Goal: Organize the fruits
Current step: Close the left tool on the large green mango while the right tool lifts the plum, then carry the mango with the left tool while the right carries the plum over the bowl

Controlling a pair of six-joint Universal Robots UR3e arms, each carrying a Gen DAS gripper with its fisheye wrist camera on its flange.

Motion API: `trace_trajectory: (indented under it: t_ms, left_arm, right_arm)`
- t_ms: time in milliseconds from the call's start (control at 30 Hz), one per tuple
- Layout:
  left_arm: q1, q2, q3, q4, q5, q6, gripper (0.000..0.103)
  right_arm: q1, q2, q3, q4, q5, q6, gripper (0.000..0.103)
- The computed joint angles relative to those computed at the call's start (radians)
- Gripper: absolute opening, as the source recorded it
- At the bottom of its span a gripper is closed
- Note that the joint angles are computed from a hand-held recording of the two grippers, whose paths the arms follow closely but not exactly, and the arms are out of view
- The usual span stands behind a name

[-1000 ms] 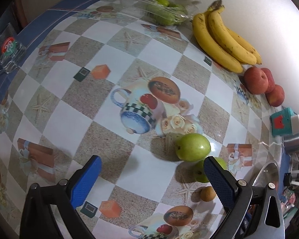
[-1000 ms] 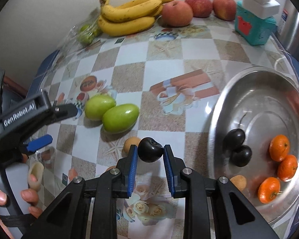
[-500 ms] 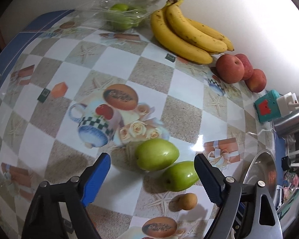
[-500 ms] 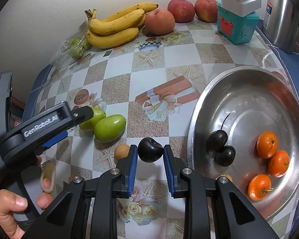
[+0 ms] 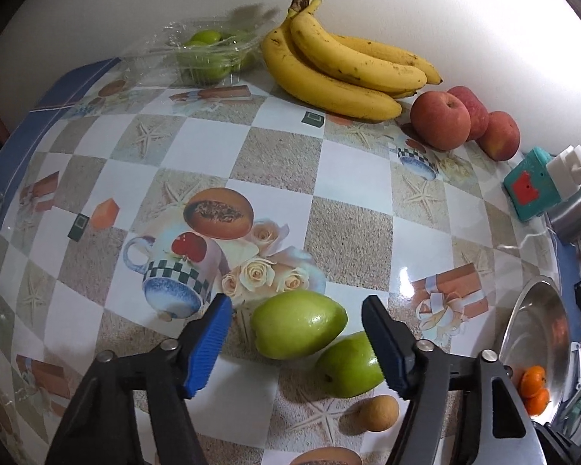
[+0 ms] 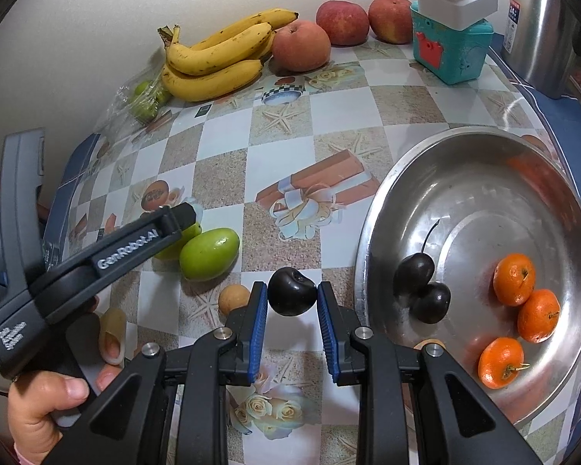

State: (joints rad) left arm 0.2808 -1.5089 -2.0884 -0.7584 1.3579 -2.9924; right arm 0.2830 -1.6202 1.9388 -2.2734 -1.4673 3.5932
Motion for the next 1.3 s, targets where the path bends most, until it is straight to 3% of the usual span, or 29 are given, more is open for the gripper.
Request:
trace_trajectory:
  t_ms: [533, 1300]
  left_arm:
    - [-0.028, -0.024, -0.008, 0.038, 0.025, 0.002, 0.059]
    - [0.050, 0.085, 0.031, -0.054, -0.022, 0.003, 0.058]
  right_arm:
    - [-0.007, -0.006, 0.005, 0.003, 0.004, 0.001, 0.027]
    - [-0.052, -0.063, 0.059, -0.011, 0.016, 0.024, 0.027]
